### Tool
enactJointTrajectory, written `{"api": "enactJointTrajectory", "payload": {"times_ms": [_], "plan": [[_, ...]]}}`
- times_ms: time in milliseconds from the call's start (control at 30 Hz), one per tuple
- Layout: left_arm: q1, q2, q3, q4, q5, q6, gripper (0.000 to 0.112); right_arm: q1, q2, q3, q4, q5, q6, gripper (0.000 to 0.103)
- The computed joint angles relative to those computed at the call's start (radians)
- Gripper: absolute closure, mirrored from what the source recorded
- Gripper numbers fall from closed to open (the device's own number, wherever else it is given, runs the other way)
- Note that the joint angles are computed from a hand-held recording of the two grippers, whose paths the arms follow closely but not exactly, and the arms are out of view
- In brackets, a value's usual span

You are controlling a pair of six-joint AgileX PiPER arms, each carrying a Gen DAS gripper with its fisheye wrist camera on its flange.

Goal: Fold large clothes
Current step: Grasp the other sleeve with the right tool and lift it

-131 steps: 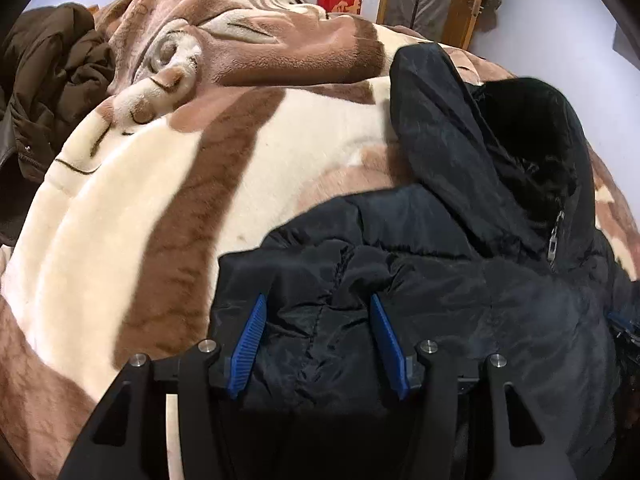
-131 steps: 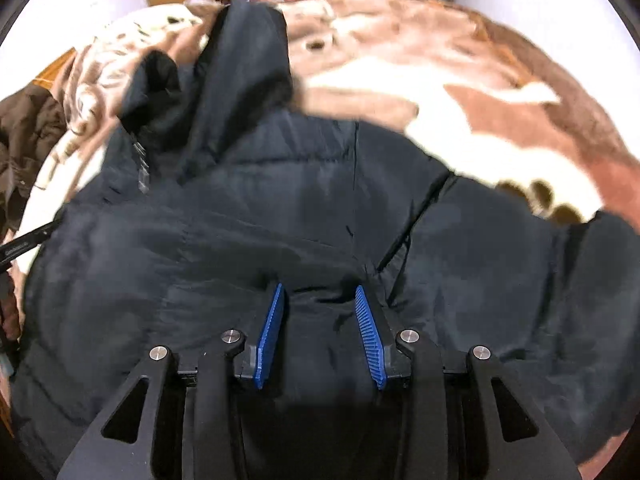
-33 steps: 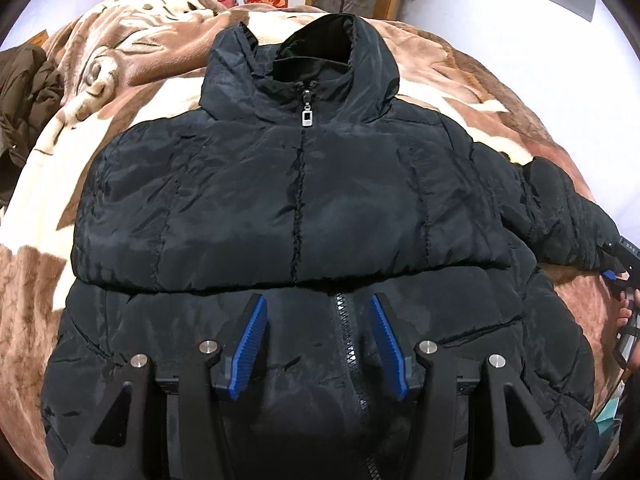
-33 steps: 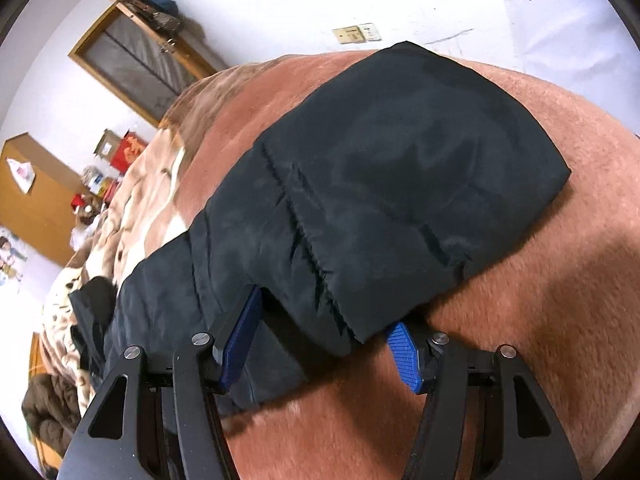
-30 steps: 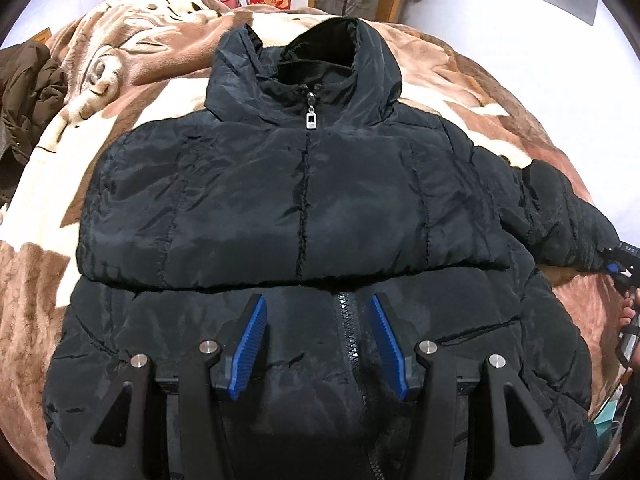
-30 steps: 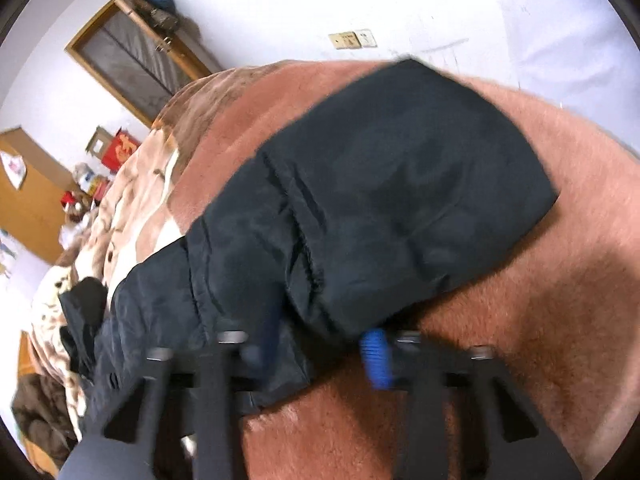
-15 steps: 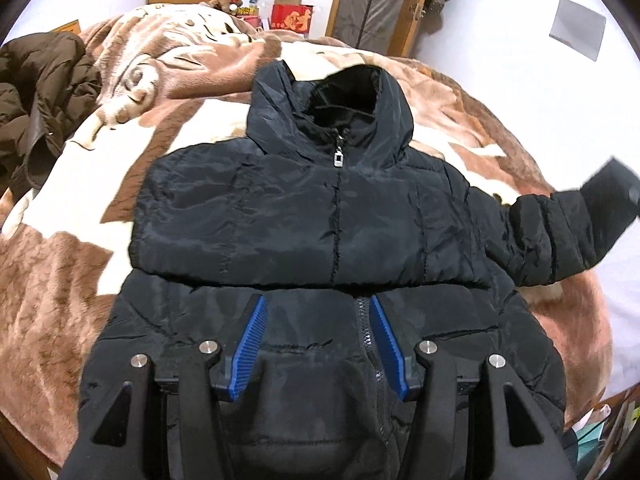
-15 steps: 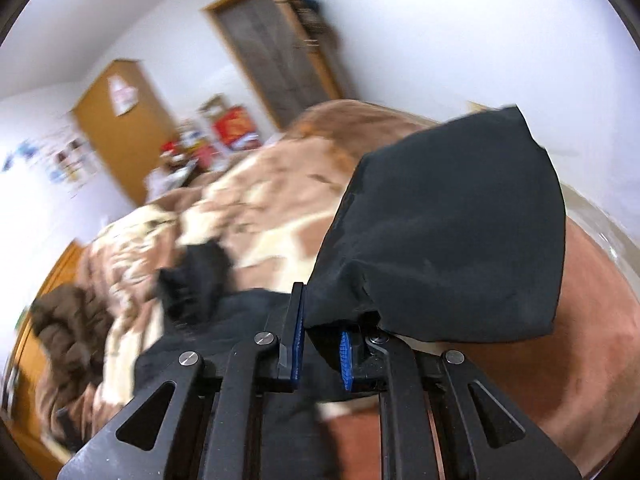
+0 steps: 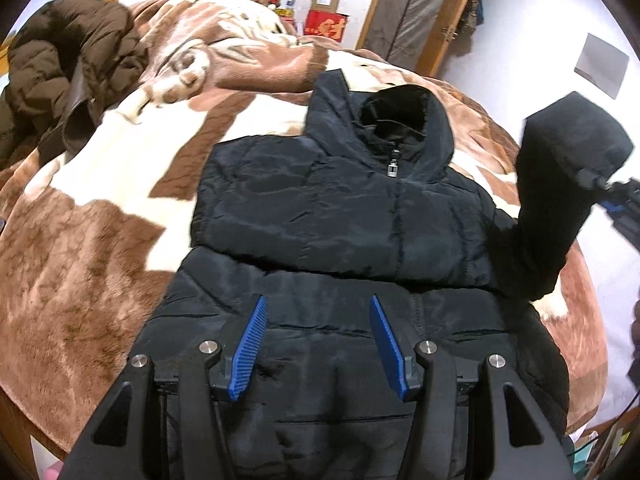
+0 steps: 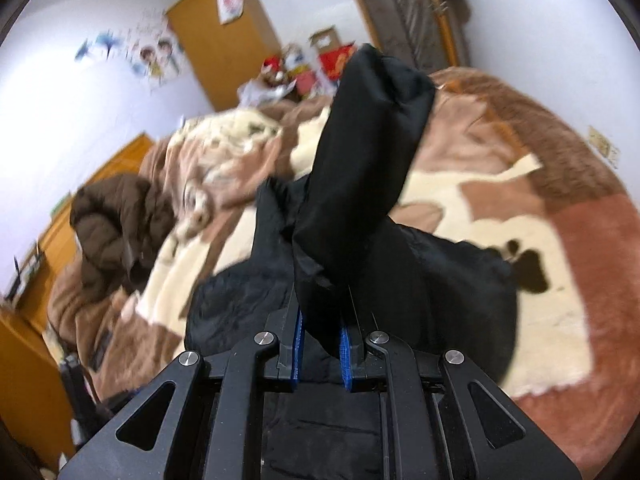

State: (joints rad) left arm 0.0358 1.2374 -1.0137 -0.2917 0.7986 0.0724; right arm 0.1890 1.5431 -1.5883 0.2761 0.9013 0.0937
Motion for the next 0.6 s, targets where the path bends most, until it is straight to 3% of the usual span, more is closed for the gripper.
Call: {"api": "enactJointTrajectory", "payload": {"times_ms": [200, 300, 367, 400, 600], "plan": [[0.066, 0.035, 0.009, -0.049, -0.012, 0.070, 0.057, 0.074, 0.176, -0.026, 0.018, -0.026, -0.011, 0.088], [0.076, 0.057, -0.006, -0.062, -0.017, 0.091, 0.057, 0.075, 0.234, -0.021, 0.087, -0.028, -0.056, 0.075], [0.073, 0.068, -0.019, -0.067, -0.019, 0.095, 0.057, 0.072, 0.238, 0.001, 0.147, -0.041, -0.110, 0.050], [0.067, 0.074, -0.028, -0.066, -0.021, 0.092, 0.057, 0.068, 0.228, 0.020, 0.176, -0.045, -0.143, 0.046], [-0.023, 0.132, -0.114, -0.034, -0.046, 0.035, 0.050, 0.014, 0.093, 0.142, 0.300, -0.092, -0.310, 0.045]]}}
